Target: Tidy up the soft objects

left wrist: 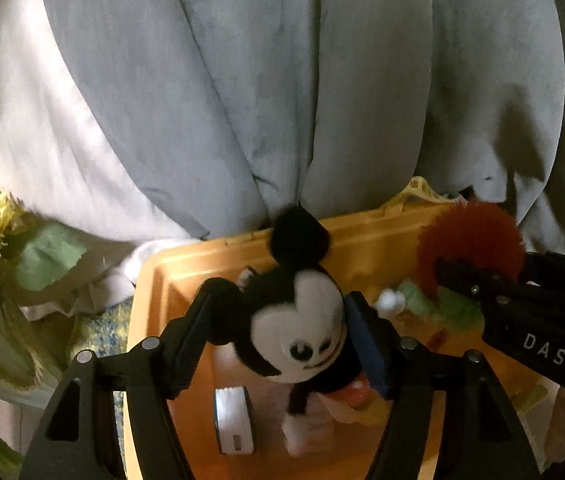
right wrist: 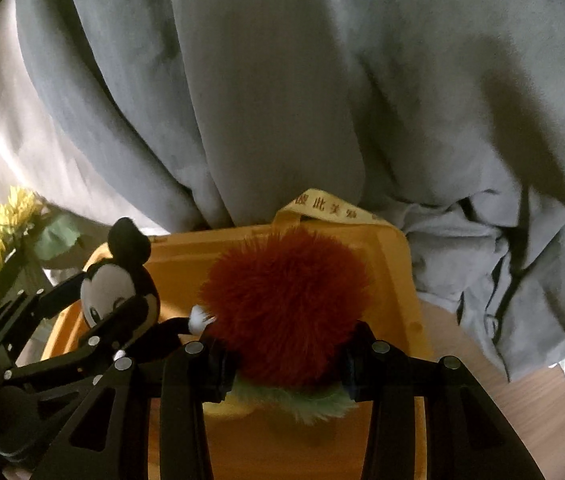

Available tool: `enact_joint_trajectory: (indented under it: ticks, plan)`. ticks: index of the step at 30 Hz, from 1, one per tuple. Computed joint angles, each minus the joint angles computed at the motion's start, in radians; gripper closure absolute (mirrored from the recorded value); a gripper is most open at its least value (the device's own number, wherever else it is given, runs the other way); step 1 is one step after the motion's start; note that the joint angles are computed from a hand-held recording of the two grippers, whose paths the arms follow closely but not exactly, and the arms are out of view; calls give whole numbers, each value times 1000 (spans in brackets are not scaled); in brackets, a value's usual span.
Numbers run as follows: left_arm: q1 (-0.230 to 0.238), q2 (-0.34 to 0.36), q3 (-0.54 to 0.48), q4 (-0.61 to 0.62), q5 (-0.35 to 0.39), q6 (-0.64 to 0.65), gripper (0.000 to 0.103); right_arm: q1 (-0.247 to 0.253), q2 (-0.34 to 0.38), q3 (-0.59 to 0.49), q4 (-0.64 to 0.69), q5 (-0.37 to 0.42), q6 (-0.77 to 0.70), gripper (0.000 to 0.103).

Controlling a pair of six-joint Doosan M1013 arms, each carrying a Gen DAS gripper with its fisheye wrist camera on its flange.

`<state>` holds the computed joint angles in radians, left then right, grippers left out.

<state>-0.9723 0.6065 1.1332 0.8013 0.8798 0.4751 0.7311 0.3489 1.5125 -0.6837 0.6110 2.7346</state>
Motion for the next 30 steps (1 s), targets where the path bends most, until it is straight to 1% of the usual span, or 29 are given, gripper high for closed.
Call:
enact_joint_trajectory:
  ticks: [1,2,3,5,6,7,11,12,19,22,30]
  plan:
    - [1,-3,4,-2,-2,-1,29,-2,2,-3,16,1,-14,54]
    - [-1,-4,4,2,5,-2,27,-4,3,-4,27,1,-21,50]
    - [1,-6,7,8,4,-3,26,-5,4,-6,34,3,-27,44]
    - [-3,-10,13,31,9,-11,24,-4,5,-8,12,13,-8,42]
    - [-4,-12,15,41,14,-15,20,-2,4,-8,0,17,2,40]
    - [-7,-15,19,54,17,-24,20,-1,4,-9,-10,23,12,36]
    - [-20,-34,40,120,45,-86,17,11,-7,1,-90,53,85,32]
    - [-24,-40,48,137,51,-104,17,16,-9,3,-108,63,101,29]
    - [-63,-88,100,245,111,-228,11,59,-46,37,-230,110,210,23]
    - [-85,-114,130,295,135,-283,8,82,-67,55,-277,123,251,22]
    - [-159,-173,200,402,242,-398,1,160,-125,108,-392,193,359,15]
